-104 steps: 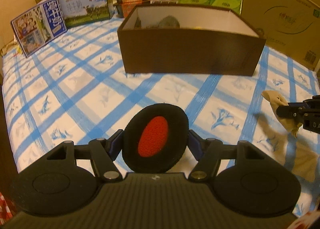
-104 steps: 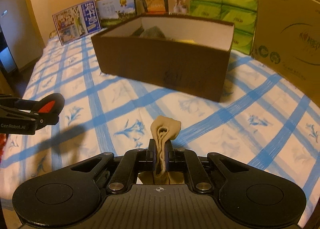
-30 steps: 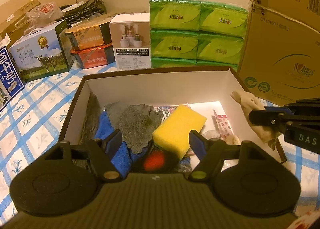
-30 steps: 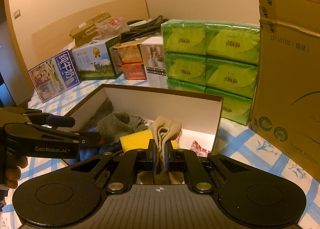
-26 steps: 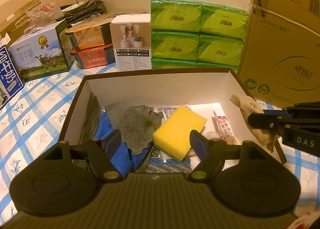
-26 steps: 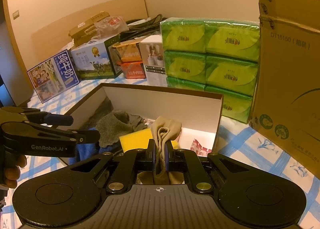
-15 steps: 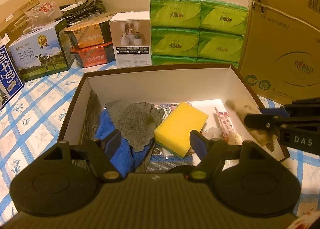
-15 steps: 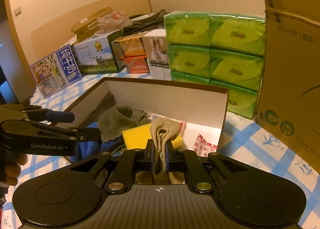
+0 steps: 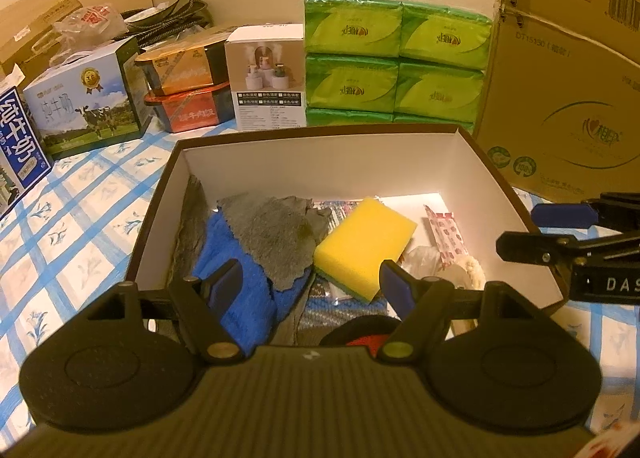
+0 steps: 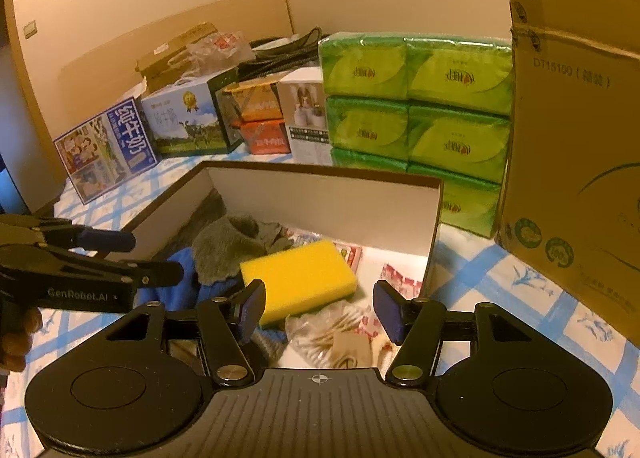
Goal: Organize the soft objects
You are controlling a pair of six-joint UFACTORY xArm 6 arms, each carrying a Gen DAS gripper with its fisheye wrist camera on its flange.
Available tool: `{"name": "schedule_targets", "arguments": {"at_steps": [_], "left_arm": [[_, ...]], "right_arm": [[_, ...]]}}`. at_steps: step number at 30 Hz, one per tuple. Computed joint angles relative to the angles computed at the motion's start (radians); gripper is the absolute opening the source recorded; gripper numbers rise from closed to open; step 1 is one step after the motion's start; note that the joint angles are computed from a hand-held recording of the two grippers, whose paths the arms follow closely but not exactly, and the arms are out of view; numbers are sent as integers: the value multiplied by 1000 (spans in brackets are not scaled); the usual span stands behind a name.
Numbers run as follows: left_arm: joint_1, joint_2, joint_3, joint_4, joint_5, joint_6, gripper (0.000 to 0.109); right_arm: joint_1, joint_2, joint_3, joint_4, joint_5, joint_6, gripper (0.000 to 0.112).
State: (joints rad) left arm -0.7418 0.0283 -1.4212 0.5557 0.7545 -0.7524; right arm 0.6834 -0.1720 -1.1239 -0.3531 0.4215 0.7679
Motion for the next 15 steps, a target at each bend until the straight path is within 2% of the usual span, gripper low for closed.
{"name": "schedule_targets", "arguments": {"at_steps": [7, 15], "left_arm": [[-24, -55, 45, 17, 10, -15, 74], [-75, -170, 118, 59, 51, -72, 74]], "right_arm": [[30, -40, 35, -6, 26, 34, 61], [77, -113, 56, -97, 65, 163, 61]]}}
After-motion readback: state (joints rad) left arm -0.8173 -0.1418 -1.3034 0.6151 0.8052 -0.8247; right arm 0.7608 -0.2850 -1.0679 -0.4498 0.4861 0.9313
